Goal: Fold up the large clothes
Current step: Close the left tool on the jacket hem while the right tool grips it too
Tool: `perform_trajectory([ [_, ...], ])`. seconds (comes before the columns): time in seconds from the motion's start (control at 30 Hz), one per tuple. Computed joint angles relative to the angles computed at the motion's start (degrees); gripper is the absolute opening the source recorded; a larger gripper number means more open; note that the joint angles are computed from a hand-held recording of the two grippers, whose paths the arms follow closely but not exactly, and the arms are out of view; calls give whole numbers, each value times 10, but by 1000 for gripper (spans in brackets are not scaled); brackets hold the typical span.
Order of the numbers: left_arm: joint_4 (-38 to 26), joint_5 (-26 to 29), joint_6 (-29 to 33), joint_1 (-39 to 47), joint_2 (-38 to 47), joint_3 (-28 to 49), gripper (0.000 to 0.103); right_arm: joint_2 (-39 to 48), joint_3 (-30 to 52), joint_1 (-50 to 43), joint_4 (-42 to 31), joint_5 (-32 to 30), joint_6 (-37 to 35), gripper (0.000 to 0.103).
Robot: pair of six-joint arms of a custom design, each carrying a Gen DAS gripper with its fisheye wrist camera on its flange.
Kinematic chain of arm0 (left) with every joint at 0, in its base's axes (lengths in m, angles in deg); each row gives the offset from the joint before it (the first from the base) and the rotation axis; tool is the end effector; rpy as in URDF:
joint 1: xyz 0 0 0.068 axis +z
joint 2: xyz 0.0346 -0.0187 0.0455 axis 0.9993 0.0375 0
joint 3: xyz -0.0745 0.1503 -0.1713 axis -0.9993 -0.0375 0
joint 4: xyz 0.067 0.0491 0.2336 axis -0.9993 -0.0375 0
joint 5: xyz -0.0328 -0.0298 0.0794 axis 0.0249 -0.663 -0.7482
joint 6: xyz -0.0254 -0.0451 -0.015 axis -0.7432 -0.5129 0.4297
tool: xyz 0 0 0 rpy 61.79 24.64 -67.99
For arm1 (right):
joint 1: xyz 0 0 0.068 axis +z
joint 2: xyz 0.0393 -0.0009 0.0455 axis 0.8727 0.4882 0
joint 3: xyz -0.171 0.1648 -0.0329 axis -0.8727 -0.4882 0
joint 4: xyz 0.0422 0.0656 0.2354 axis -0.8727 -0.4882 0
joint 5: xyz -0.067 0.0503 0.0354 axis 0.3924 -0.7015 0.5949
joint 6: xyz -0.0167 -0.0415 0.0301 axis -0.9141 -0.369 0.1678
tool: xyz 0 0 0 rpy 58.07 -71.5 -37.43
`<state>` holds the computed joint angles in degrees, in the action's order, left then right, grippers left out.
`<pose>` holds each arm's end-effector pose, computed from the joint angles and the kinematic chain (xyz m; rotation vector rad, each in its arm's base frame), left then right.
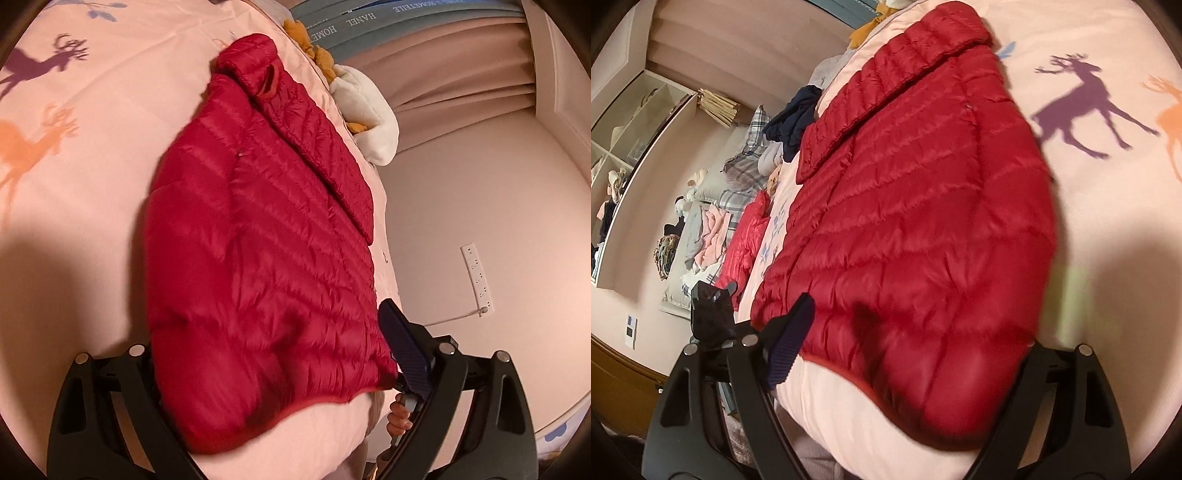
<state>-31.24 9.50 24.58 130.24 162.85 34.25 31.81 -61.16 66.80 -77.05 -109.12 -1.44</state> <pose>0.2300 0.1686 0.1317 -0.1158 2.3649 -1.3314 0.1196 0.0312 0.1579 0.3327 2.3820 0.9869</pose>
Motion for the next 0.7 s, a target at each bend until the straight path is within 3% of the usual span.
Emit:
perform_trajectory([
  [0.2,92,-21,-81,-40,-46,-41,78,61,5,51,72,49,23,82],
  [0.4,108,-56,-84,-17,-47,-45,55,16,-9,14,34,30,15,63],
  [0.53,94,-49,-72,2,-33,-32,53,-28,-15,-11,-4,16,10,60],
  [0.7,122,-56,-102,8,-43,-45,29,-21,-19,6,10,45,19,50],
])
